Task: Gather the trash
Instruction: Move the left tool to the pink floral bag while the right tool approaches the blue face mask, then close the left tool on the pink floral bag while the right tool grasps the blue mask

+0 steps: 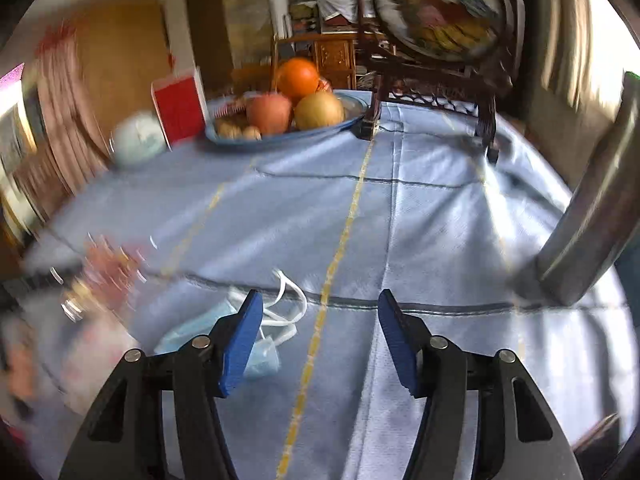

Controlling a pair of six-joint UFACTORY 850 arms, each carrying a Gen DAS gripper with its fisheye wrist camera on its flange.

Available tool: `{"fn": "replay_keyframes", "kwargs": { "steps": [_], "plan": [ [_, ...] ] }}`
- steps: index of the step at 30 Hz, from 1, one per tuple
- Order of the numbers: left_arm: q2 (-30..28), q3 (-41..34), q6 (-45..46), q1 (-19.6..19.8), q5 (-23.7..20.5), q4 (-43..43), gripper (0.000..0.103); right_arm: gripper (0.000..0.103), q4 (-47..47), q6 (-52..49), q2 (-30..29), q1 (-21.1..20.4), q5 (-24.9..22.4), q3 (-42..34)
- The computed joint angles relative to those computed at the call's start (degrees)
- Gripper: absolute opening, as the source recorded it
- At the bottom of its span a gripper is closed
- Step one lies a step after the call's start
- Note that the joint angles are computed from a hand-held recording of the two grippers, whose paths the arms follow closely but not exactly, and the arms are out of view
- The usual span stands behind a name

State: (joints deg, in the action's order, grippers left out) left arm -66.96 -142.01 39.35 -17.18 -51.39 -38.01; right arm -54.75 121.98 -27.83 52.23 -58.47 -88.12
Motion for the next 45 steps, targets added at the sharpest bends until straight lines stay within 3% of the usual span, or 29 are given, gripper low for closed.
{"fn": "replay_keyframes", "kwargs": {
  "steps": [1,4,9,17,19,23,28,30,31,32,37,39,41,42,43,44,45],
  "plan": [
    [0.18,0.33,0.58,-0.07,0.01,-0.18,0.082,0.062,-1.64,2.60,1.39,-0.34,5.71,2.08],
    [1.37,2.47,2.29,-0.36,1.27,-0.28,0.082,0.066,-3.86,5.41,2.04,-1.02,14.64,3.70],
    [1.39,2.59,2.32,-0.48,1.48,0.19,0.082,0.067,-1.17,2.40,1.47,-0.81,14.62,2.28],
    [0.87,1.70,1.50,-0.51,1.13,0.71,0.082,0.067,3.14,-4.15,1.98,-2.64,27.48,3.31],
    [0.97,1.85,1.69,-0.59,1.23,0.80,0.082,0.067,6.17,-6.47,0.94,-2.61,24.86,1.74],
    [0.58,1.16,1.52,-0.52,0.51,0.65,0.082,0.067,3.52,-2.85,0.97,-1.83,18.49,1.47],
    [-0.29,-0.38,0.86,-0.39,-0.71,0.57,0.082,0.067,5.61,-6.62,-0.02,-2.78,22.64,1.18],
    [-0.31,-0.41,0.91,-0.40,-0.74,0.56,0.082,0.053,6.13,-8.63,-1.25,-2.73,21.32,-0.19],
    [-0.35,-0.45,0.98,-0.37,-0.80,0.57,0.082,0.021,6.31,-9.96,-1.69,-2.63,20.51,-0.80],
    [-0.20,-0.20,0.99,-0.42,-0.66,0.59,0.082,0.002,5.39,-10.11,-1.78,-2.48,20.40,-0.93],
    [-0.17,-0.15,1.11,-0.43,-0.69,0.52,0.082,0.001,-7.03,1.02,1.06,-0.53,16.88,1.60],
    [-0.12,-0.08,1.42,-0.48,-0.79,0.32,0.082,0.001,-10.01,4.65,2.37,-0.39,17.49,3.16],
    [-0.21,-0.18,2.04,-0.55,-1.31,-0.22,0.082,0.006,-11.00,5.56,2.85,-0.57,18.57,3.80],
    [-0.25,-0.22,2.17,-0.62,-1.45,-0.31,0.082,0.016,-10.44,5.14,2.65,-0.78,18.35,3.58],
    [-0.30,-0.30,2.37,-0.70,-1.58,-0.33,0.082,0.053,-10.14,5.08,2.32,-0.93,17.47,3.37],
    [-0.30,-0.31,2.35,-0.78,-1.51,-0.19,0.082,0.076,-10.48,5.17,1.76,-0.77,15.61,2.84],
    [-0.18,-0.10,2.36,-0.86,-1.32,-0.02,0.082,0.078,-10.28,3.94,0.92,-0.70,14.03,1.92]
  ]
}}
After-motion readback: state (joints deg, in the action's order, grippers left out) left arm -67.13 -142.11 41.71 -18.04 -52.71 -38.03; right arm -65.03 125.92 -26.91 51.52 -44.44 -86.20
